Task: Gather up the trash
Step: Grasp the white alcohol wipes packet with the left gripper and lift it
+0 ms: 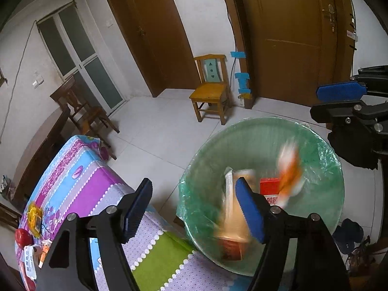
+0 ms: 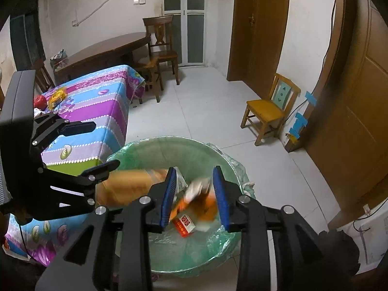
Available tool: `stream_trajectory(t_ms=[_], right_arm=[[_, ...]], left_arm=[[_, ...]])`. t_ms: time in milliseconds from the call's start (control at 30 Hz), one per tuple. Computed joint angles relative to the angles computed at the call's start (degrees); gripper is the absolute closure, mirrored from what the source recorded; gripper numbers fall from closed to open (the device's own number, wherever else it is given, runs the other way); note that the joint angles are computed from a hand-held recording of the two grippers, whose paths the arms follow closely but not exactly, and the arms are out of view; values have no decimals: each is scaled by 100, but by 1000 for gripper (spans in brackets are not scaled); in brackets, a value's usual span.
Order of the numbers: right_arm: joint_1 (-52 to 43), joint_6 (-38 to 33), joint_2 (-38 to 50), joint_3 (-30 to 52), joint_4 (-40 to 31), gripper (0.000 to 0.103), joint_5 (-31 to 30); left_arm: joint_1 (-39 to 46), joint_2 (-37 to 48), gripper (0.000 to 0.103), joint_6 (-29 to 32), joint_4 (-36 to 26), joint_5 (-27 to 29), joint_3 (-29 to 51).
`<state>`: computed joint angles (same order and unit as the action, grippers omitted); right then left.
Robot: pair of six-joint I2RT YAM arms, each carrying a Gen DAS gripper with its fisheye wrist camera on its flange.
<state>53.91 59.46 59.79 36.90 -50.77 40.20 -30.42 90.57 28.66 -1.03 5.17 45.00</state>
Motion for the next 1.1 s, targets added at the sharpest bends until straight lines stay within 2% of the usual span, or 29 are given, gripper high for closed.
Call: stream_trajectory(t_ms=[433, 500, 600, 667, 700, 800, 967, 1100], right_arm=[[441, 596, 197, 143, -365, 73, 335], [748, 1102, 440, 262, -684, 73, 655], [1579, 2411, 1344, 711, -1463, 73, 1441], [1954, 3033, 1769, 931, -1694, 73, 1744], [2030, 3114, 1862, 985, -1657, 73, 1832], [2286, 3100, 2338, 1163, -1039, 72, 2138], [2364, 1965, 2798, 1160, 903, 64, 2084], [2360, 1168, 3115, 1157, 2080, 58, 1844]], left_arm=[[212, -353, 31, -89, 80, 24, -281], [396, -526, 31, -40, 154, 75, -447], [862, -888, 29, 105, 303, 229, -848], [1420, -995, 29, 179, 211, 508, -963], [1630, -1015, 29, 200, 175, 584, -991], [2500, -1071, 29, 352, 119, 891, -1098], [4290, -938, 28, 1009, -143, 1736, -895], [5697, -172, 28, 1393, -927, 2374, 226]])
